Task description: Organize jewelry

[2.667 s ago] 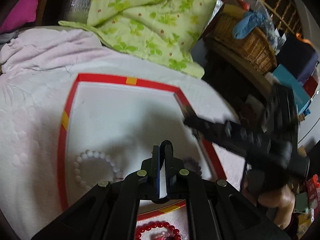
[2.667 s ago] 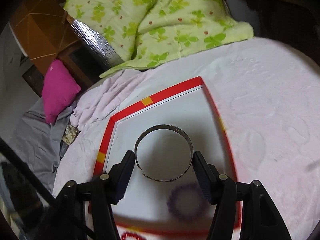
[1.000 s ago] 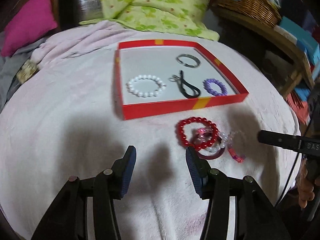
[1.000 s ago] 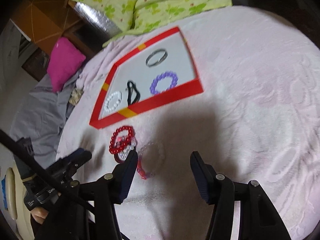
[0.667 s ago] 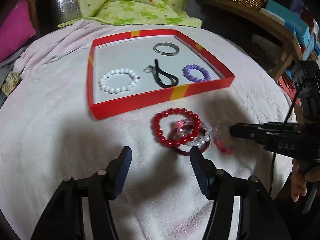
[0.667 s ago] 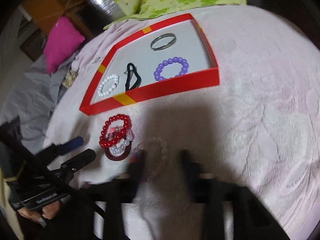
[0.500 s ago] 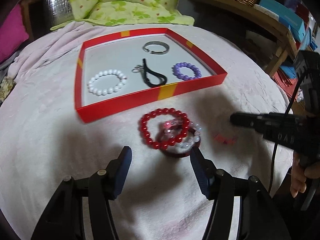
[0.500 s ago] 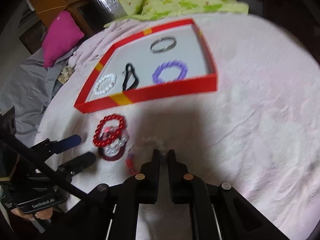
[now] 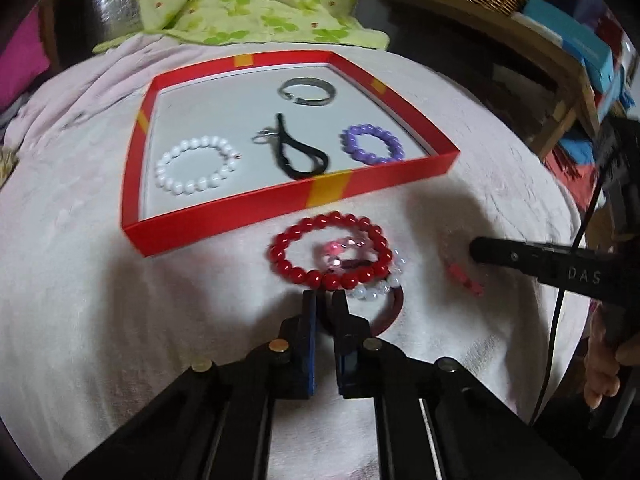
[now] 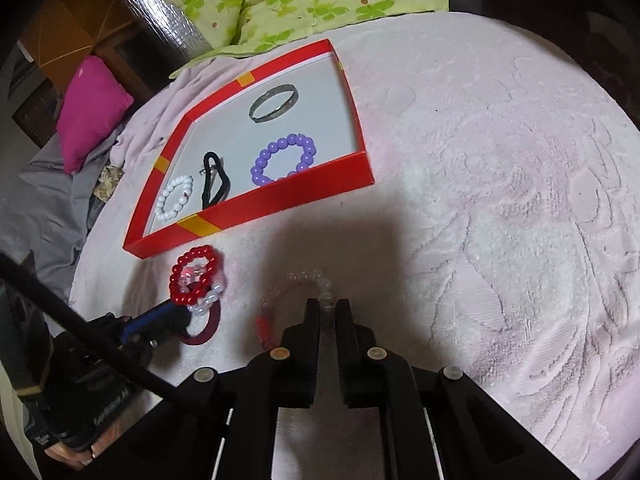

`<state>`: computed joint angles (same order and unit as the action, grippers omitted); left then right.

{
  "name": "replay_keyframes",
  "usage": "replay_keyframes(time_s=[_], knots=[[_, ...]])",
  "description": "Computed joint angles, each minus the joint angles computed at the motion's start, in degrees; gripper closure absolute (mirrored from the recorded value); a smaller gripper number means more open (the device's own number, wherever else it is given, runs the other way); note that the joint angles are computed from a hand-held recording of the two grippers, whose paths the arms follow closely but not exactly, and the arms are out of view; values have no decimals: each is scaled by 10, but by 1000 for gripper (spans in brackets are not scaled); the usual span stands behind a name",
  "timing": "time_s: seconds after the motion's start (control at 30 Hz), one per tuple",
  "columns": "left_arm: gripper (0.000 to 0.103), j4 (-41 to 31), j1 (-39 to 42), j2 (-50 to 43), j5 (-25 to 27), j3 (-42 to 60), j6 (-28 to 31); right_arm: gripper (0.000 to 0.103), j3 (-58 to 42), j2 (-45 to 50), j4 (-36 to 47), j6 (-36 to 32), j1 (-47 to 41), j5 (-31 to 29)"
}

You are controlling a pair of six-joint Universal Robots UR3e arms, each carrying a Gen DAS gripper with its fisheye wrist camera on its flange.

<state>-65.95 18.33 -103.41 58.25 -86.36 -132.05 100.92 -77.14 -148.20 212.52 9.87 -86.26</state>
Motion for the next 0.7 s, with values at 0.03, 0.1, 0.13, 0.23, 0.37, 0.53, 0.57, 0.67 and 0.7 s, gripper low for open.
replay_keyframes(time_s=[0.03,0.1,0.13,0.23,0.37,0.53,0.57,0.67,0.7], knots=[[97,10,6,0,0,-1,-7,94,-1,3,-2,2,0,1],[98,31,16,-2,0,-1,-25,94,3,1,-5,3,-2,4],[98,31,23,-5,-2,4,-31,94,5,0,-7,4,-4,6],[98,31,44,-14,-9,21,-53,94,12,-2,-12,5,-6,8],[96,-40,57,-34,-31,65,-54,94,19,-6,-14,4,-8,10],[60,-83,44,-53,-38,88,-72,94,16,-3,-14,4,-6,8],[60,-88,42,-58,-39,93,-76,94,15,-2,-14,3,-5,8],[60,-84,31,-77,-52,107,-106,94,19,-2,-19,0,-8,13],[60,-71,25,-83,-45,110,-119,94,23,-5,-21,0,-10,16]])
